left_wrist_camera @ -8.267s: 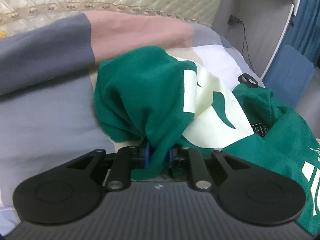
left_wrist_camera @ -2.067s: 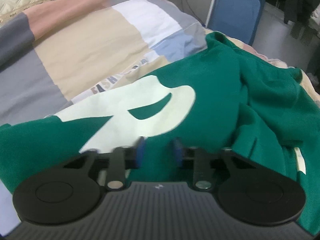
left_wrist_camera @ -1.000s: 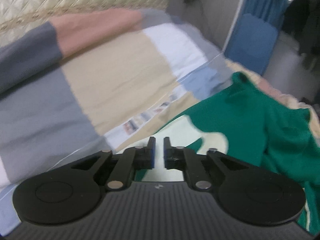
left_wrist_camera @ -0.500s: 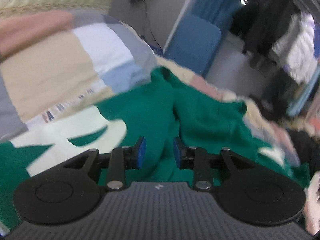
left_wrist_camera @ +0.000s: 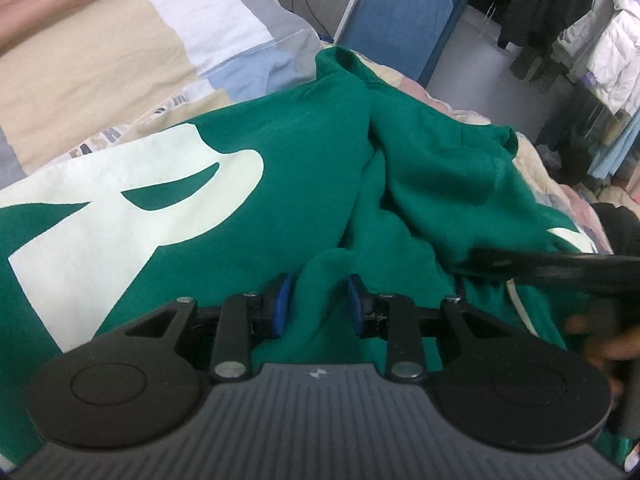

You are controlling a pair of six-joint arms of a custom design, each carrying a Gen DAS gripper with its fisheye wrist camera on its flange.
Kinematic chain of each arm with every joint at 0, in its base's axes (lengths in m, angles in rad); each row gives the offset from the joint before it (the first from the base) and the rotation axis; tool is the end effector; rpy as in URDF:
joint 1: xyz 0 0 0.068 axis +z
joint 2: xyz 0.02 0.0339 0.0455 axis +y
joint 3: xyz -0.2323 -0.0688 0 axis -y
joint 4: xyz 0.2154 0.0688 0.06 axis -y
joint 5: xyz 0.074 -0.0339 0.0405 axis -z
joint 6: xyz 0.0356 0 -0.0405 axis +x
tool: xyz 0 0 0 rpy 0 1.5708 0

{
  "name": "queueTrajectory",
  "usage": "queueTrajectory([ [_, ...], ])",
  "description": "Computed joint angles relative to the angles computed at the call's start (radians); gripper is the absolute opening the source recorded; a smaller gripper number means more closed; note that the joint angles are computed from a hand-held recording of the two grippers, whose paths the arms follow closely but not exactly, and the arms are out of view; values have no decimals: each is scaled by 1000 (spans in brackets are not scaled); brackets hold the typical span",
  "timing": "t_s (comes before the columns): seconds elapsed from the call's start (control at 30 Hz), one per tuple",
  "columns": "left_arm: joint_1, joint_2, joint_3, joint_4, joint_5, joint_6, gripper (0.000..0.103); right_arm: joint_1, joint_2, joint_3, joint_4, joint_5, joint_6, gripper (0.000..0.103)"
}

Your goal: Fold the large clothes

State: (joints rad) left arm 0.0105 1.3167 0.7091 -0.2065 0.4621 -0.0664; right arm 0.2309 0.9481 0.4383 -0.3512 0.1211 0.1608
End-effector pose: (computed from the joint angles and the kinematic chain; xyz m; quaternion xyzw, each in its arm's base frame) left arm 0.2455 -0.0133 0.1877 0.0498 0.9072 -0.2228 0.3535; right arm 0.1695 0.0354 0.1665 -0.0118 0.9361 0.0118 0.3513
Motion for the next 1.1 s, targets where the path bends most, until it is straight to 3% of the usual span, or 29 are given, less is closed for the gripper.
queueTrajectory([
  [0.13,18,-5,-3,24,42,-12,40,23,262,39,237,119,36,78],
  [0.2,35,-21,-13,43,65,-23,42,-6,380,111,305,138,-10,57],
  [0.23,47,-21,-11,57,78,-25,43,-17,442,172,312,150,-33,38],
  [0.37,85,-5,-17,142,110,-49,44,-62,646,487,219,172,-64,23],
  [0.53,109,72,-3,228,141,-82,44,-104,891,963,152,222,-157,22],
  [0.67,137,126,31,231,189,-92,44,-140,1061,1247,220,222,-218,22],
  [0.73,162,153,12,320,240,-99,45,-148,1184,1435,210,273,-242,22],
  [0.8,151,183,25,333,210,-121,45,-162,1287,1563,226,300,-250,22],
  [0.87,153,216,16,375,234,-161,45,-177,1375,1640,262,307,-275,25],
  [1.0,129,230,1,397,185,-145,46,-219,1514,1755,210,263,-220,30],
  [1.03,124,243,7,398,179,-150,47,-229,1523,1748,192,249,-185,33],
  [1.1,121,255,1,418,180,-163,49,-239,1483,1635,231,216,-140,51],
])
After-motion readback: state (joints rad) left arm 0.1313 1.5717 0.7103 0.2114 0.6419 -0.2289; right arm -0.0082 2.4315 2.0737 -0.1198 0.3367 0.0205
